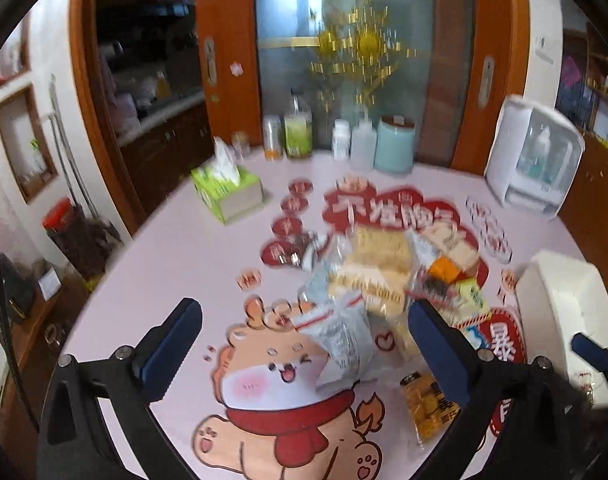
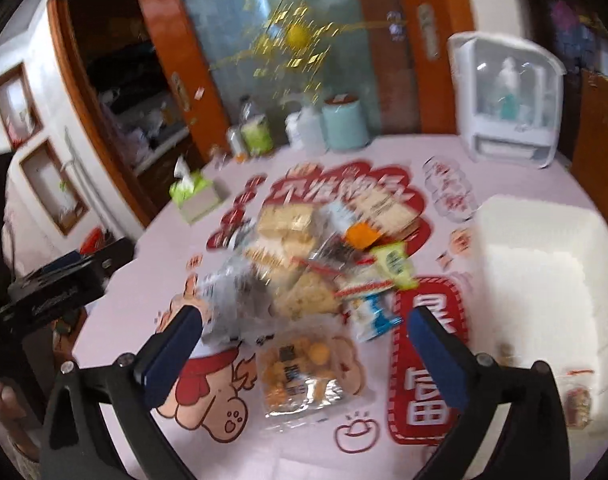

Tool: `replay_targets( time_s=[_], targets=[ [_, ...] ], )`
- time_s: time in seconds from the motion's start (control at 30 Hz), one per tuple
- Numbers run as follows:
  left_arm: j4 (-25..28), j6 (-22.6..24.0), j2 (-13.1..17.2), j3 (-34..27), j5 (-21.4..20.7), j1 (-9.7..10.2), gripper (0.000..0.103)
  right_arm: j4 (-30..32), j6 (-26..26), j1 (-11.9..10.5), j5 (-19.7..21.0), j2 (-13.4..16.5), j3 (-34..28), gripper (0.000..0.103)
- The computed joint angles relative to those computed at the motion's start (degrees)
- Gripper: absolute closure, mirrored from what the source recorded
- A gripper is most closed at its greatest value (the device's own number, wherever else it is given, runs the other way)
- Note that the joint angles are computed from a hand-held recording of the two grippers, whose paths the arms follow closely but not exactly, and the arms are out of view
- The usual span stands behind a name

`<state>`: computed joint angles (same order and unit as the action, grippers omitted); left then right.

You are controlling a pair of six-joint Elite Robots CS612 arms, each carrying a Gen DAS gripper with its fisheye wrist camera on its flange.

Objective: Organize snacks
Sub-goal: 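Grasp the silver foil bag with the left tool while the right tool grasps the crab-roe biscuit bag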

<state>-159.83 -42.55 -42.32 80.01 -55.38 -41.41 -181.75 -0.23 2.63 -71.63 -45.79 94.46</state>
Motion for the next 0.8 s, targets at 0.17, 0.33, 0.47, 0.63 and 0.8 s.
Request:
replay_targets(
  time_s=[0.17, 0.33, 0.47, 0.63, 0.8],
  targets=[
    [4.1, -1.1, 3.9, -4.6, -10.0, 2.56, 0.000, 10.9, -8.9, 2.6, -4.6, 3.8, -5.0, 0.000],
    [8.4, -2.7, 7.6, -9.1, -16.8, 4.38, 0.000, 17.4, -13.3, 3.9, -7.6, 6.4, -7.7, 0.000],
    [11.1, -3.7, 10.0, -12.1, -20.6, 5.34, 0.000, 22.0, -13.0, 4.1, -8.4, 7.6, -9.4, 0.000],
    [13.8, -4.3, 12.2, -14.9, -23.7, 5.84, 0.000, 25.2, -11.1, 3.8, -10.0, 8.1, -10.4, 0.009],
    [15.1, -4.5, 13.2, -16.3, -24.4, 5.84, 0.000, 23.5, -8.0, 3.1, -9.8, 7.4, -9.2, 0.020]
  ],
)
